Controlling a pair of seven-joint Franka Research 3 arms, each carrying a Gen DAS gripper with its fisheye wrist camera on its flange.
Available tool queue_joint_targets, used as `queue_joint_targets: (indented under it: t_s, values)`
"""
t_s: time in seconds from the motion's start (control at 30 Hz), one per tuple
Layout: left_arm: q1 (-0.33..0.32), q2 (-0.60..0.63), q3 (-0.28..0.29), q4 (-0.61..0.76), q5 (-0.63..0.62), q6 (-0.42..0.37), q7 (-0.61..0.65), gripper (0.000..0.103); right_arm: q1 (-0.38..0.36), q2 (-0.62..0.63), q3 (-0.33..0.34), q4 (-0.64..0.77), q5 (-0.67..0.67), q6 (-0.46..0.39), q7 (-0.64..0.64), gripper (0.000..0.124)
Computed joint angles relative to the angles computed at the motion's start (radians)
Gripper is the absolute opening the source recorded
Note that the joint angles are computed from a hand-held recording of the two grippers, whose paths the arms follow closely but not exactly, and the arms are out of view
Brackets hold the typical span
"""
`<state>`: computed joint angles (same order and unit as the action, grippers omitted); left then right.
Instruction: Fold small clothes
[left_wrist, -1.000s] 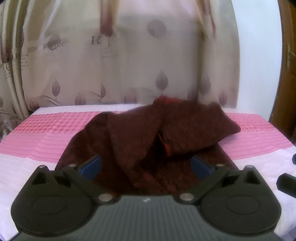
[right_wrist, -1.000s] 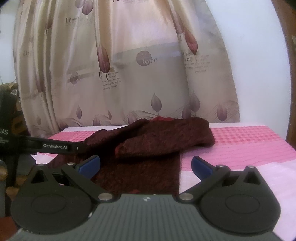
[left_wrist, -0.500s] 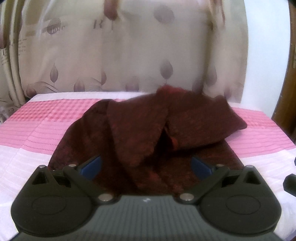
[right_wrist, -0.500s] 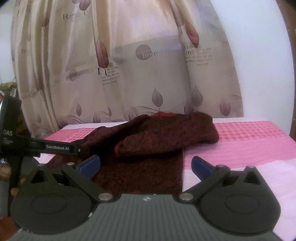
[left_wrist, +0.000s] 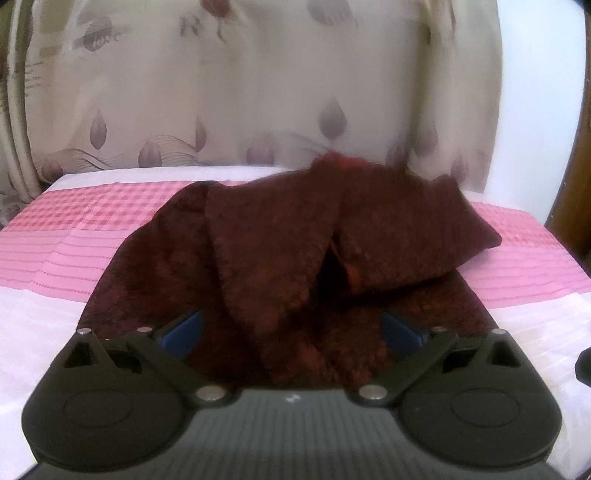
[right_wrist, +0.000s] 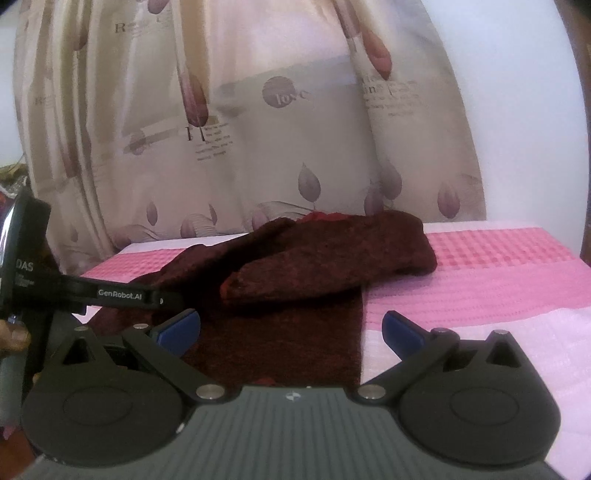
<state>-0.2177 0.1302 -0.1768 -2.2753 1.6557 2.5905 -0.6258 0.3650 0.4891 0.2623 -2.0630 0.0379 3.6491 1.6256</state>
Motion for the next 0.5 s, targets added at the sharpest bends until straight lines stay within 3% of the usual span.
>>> queue_joint_targets:
  t_s: [0.33, 0.4, 0.43, 0.47, 0.5]
  values:
    - [0.004, 0.029, 0.01, 0.023, 0.007, 0.016, 0.012, 0.102, -0.021, 0.023, 0.014, 0.029, -0.014, -0.04, 0.01, 0.103]
    - [0.0, 0.031, 0.009, 0.025, 0.011, 0.004, 0.028, 0.084, -0.026, 0.029, 0.018, 0.036, -0.016, -0.05, 0.013, 0.103]
    - [0.001, 0.033, 0.009, 0.028, -0.012, 0.006, 0.069, 0.044, -0.025, 0.031, 0.017, 0.04, -0.014, -0.053, 0.011, 0.103]
    - [0.002, 0.038, 0.007, 0.035, -0.101, -0.005, 0.171, 0.02, -0.021, 0.033, 0.013, 0.043, -0.009, -0.056, 0.008, 0.103]
    - [0.005, 0.035, 0.01, 0.036, -0.154, -0.006, 0.221, 0.02, -0.017, 0.035, 0.009, 0.047, -0.003, -0.062, 0.003, 0.103]
